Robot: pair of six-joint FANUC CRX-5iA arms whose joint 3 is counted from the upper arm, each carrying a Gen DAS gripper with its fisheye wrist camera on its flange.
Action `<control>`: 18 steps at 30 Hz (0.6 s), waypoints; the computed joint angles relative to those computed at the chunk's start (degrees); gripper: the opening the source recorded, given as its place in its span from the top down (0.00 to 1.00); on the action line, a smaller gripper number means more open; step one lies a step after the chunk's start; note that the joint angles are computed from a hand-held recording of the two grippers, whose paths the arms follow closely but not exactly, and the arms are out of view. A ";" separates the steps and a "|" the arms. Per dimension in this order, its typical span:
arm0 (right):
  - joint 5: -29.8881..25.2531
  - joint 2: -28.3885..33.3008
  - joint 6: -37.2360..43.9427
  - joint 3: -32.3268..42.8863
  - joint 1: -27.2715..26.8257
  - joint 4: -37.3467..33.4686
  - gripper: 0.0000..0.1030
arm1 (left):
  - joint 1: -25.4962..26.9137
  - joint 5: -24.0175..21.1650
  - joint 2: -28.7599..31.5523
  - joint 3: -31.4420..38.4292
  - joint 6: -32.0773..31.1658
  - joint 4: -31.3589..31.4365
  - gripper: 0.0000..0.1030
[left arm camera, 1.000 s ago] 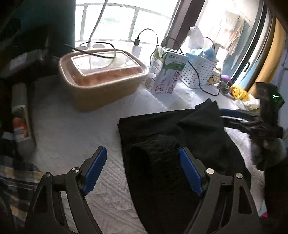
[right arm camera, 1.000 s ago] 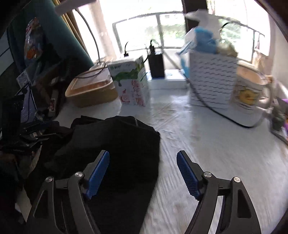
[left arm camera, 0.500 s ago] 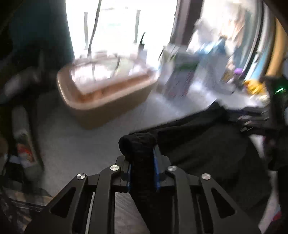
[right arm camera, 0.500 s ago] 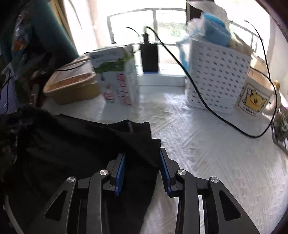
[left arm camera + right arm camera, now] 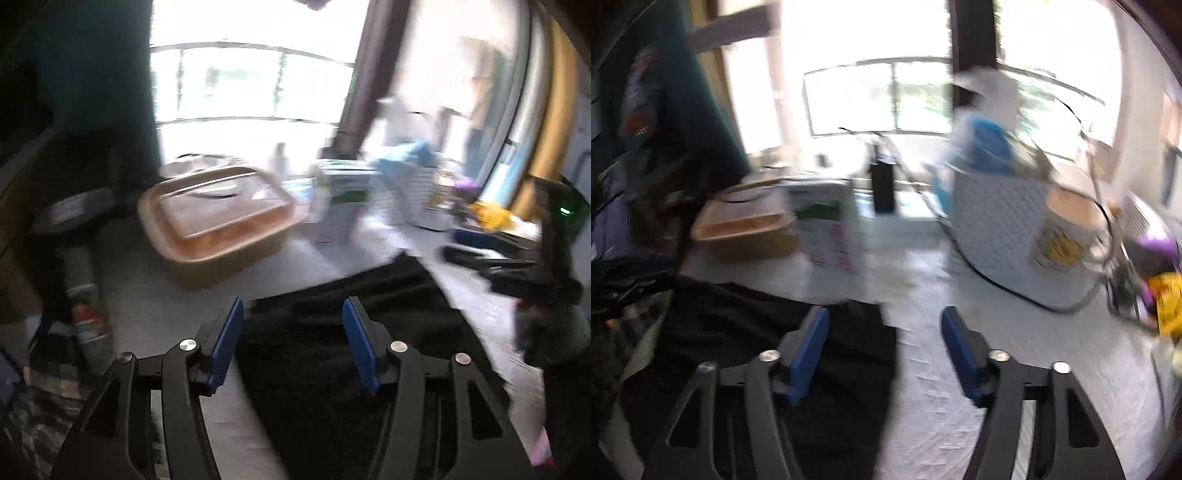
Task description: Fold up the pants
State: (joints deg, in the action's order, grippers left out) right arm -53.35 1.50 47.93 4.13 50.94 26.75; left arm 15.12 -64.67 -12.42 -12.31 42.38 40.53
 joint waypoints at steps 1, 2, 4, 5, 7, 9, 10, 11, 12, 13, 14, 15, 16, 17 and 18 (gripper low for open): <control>-0.63 0.56 3.45 1.76 -0.06 -3.03 0.43 | -0.54 -0.57 0.02 0.17 -0.53 -0.12 0.45; -2.12 1.86 7.69 4.19 -0.05 -6.45 0.53 | -1.29 -0.98 0.02 0.06 -1.28 0.04 0.45; -5.60 4.77 13.70 8.23 -0.10 -10.92 0.67 | -2.05 -2.67 0.81 -0.15 -2.56 0.85 0.45; -7.38 5.77 16.30 9.56 -0.40 -13.09 0.69 | -2.79 -3.15 1.55 0.25 -2.22 0.02 0.45; -9.70 7.40 18.91 11.14 -0.90 -15.68 0.71 | -4.16 -4.18 3.10 1.57 -0.22 -4.34 0.45; -10.25 8.76 19.60 12.06 -1.83 -17.18 0.71 | -5.41 -4.63 5.24 3.10 2.79 -8.17 0.45; -9.94 9.14 20.12 12.46 -2.54 -17.97 0.74 | -5.64 -4.35 5.70 3.29 3.14 -8.66 0.45; -9.93 9.33 20.47 12.82 -3.07 -18.31 0.80 | -5.69 -4.06 5.78 3.33 2.88 -8.71 0.45; -10.03 9.63 20.84 13.27 -3.44 -18.36 0.81 | -5.92 -4.09 6.04 3.81 3.06 -9.18 0.45; -9.95 9.90 20.98 13.49 -3.63 -18.06 0.82 | -6.08 -4.10 6.37 4.30 3.19 -9.65 0.45; -9.85 10.11 20.99 13.60 -3.77 -17.77 0.82 | -6.23 -3.94 6.71 4.58 3.22 -9.93 0.45; -9.70 10.29 20.99 13.77 -4.11 -17.83 0.82 | -6.11 -3.82 6.86 4.54 3.13 -9.83 0.45; -9.63 10.46 21.12 14.19 -4.61 -18.51 0.82 | -5.99 -3.63 6.95 4.46 3.23 -9.66 0.45; -9.75 10.65 21.13 14.70 -5.00 -18.87 0.82 | -5.96 -3.49 7.27 4.63 3.67 -9.45 0.45; -9.61 10.80 20.98 14.89 -5.30 -19.13 0.82 | -5.72 -3.45 7.34 4.66 3.89 -9.20 0.45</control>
State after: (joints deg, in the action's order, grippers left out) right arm -62.96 12.31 68.91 19.02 45.64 7.62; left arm 9.41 -68.12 -5.08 -7.65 46.27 31.33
